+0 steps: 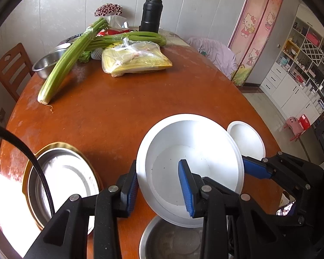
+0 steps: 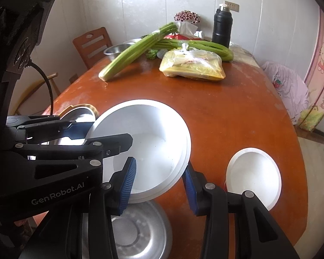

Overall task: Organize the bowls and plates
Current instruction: 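Lift the white bowl and carry it over the steel basin, then lower the white bowl into the steel basin with the left gripper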

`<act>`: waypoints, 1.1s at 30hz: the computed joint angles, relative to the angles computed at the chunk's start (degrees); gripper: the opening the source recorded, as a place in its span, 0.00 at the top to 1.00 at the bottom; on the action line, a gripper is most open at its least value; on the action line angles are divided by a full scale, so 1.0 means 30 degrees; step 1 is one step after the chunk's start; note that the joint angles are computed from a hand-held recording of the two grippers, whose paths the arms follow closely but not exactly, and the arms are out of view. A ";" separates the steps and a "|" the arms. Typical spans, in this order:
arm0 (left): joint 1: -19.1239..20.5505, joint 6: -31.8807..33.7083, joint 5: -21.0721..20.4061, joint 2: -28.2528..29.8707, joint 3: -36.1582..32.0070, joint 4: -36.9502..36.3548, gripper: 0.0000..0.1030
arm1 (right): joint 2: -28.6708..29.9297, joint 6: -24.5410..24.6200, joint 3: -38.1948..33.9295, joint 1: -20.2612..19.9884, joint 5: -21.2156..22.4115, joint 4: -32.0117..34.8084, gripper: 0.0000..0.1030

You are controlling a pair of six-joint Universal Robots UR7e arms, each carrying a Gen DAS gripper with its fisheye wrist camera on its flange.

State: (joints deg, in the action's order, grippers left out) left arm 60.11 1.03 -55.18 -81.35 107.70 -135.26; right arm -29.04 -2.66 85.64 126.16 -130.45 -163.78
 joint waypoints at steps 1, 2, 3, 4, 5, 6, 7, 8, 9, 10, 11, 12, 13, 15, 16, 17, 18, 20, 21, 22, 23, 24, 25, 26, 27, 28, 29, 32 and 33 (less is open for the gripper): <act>-0.0057 -0.0054 0.0029 -0.0173 0.0151 0.0004 0.65 | -0.0050 0.0030 0.0143 0.0100 -0.0004 -0.0097 0.57; -0.0120 -0.0062 0.0080 -0.0337 0.0318 -0.0052 0.65 | -0.0097 0.0042 0.0286 0.0187 0.0000 -0.0206 0.57; -0.0200 -0.0060 0.0139 -0.0525 0.0527 -0.0126 0.65 | -0.0137 0.0093 0.0426 0.0287 -0.0015 -0.0290 0.57; -0.0271 -0.0122 0.0179 -0.0722 0.0703 -0.0088 0.65 | -0.0172 0.0119 0.0525 0.0356 -0.0033 -0.0334 0.57; -0.0350 -0.0173 0.0219 -0.0921 0.0898 -0.0071 0.65 | -0.0218 0.0151 0.0661 0.0430 -0.0048 -0.0402 0.57; -0.0402 -0.0194 0.0227 -0.1054 0.1035 -0.0074 0.65 | -0.0277 0.0218 0.0827 0.0512 -0.0064 -0.0474 0.57; -0.0464 -0.0249 0.0218 -0.1241 0.1205 -0.0028 0.65 | -0.0339 0.0260 0.1000 0.0584 -0.0062 -0.0562 0.57; -0.0515 -0.0299 0.0180 -0.1401 0.1374 0.0006 0.65 | -0.0415 0.0282 0.1204 0.0642 -0.0002 -0.0692 0.57; -0.0591 -0.0339 0.0180 -0.1591 0.1589 0.0029 0.65 | -0.0479 0.0336 0.1355 0.0685 0.0005 -0.0746 0.57; -0.0662 -0.0409 0.0162 -0.1771 0.1791 0.0089 0.65 | -0.0566 0.0408 0.1586 0.0772 -0.0025 -0.0813 0.57; -0.0713 -0.0497 0.0158 -0.1898 0.1947 0.0122 0.65 | -0.0624 0.0425 0.1763 0.0831 -0.0053 -0.0902 0.57; -0.0784 -0.0559 0.0164 -0.2054 0.2150 0.0132 0.65 | -0.0684 0.0486 0.1926 0.0865 -0.0041 -0.0952 0.57; -0.0855 -0.0568 0.0146 -0.2204 0.2340 0.0134 0.65 | -0.0790 0.0618 0.2158 0.0898 0.0000 -0.0967 0.57; -0.1003 -0.0729 0.0211 -0.2462 0.2686 0.0171 0.65 | -0.0878 0.0669 0.2415 0.0964 -0.0054 -0.1027 0.57; -0.1086 -0.0695 0.0236 -0.2604 0.2887 0.0118 0.65 | -0.0927 0.0746 0.2552 0.1021 -0.0109 -0.1015 0.56; -0.1157 -0.0728 0.0244 -0.2750 0.3065 0.0101 0.65 | -0.0969 0.0785 0.2655 0.1064 -0.0139 -0.1018 0.56; -0.1213 -0.0798 0.0241 -0.2874 0.3195 0.0141 0.65 | -0.1018 0.0800 0.2788 0.1104 -0.0132 -0.1073 0.56; -0.1288 -0.0873 0.0258 -0.3065 0.3382 0.0293 0.65 | -0.1104 0.0935 0.3005 0.1154 -0.0077 -0.1062 0.56; -0.1296 -0.0935 0.0233 -0.3137 0.3450 0.0404 0.65 | -0.1146 0.1024 0.3108 0.1157 -0.0023 -0.1035 0.56; -0.1301 -0.0988 0.0228 -0.3211 0.3527 0.0515 0.65 | -0.1165 0.1056 0.3211 0.1170 0.0013 -0.1005 0.56; -0.1288 -0.1041 0.0221 -0.3237 0.3552 0.0626 0.65 | -0.1192 0.1111 0.3285 0.1170 0.0039 -0.0961 0.56; -0.1291 -0.1089 0.0225 -0.3282 0.3607 0.0720 0.65 | -0.1220 0.1238 0.3368 0.1163 0.0104 -0.0858 0.56; -0.1297 -0.1109 0.0266 -0.3306 0.3664 0.0782 0.65 | -0.1206 0.1279 0.3406 0.1155 0.0124 -0.0837 0.56; -0.1306 -0.1159 0.0303 -0.3355 0.3735 0.0871 0.65 | -0.1211 0.1320 0.3458 0.1145 0.0166 -0.0772 0.56; -0.1315 -0.1207 0.0341 -0.3401 0.3825 0.0938 0.65 | -0.1223 0.1363 0.3502 0.1118 0.0202 -0.0716 0.56; -0.1322 -0.1260 0.0369 -0.3447 0.3914 0.1026 0.65 | -0.1214 0.1444 0.3533 0.1102 0.0242 -0.0581 0.56; -0.1301 -0.1334 0.0380 -0.3460 0.3957 0.1148 0.65 | -0.1203 0.1495 0.3543 0.1088 0.0271 -0.0478 0.56; -0.1213 -0.1451 0.0369 -0.3473 0.4073 0.1333 0.65 | -0.1191 0.1736 0.3649 0.0964 0.0472 -0.0223 0.56; -0.1181 -0.1499 0.0364 -0.3495 0.4136 0.1374 0.65 | -0.1174 0.1768 0.3691 0.0921 0.0533 -0.0186 0.56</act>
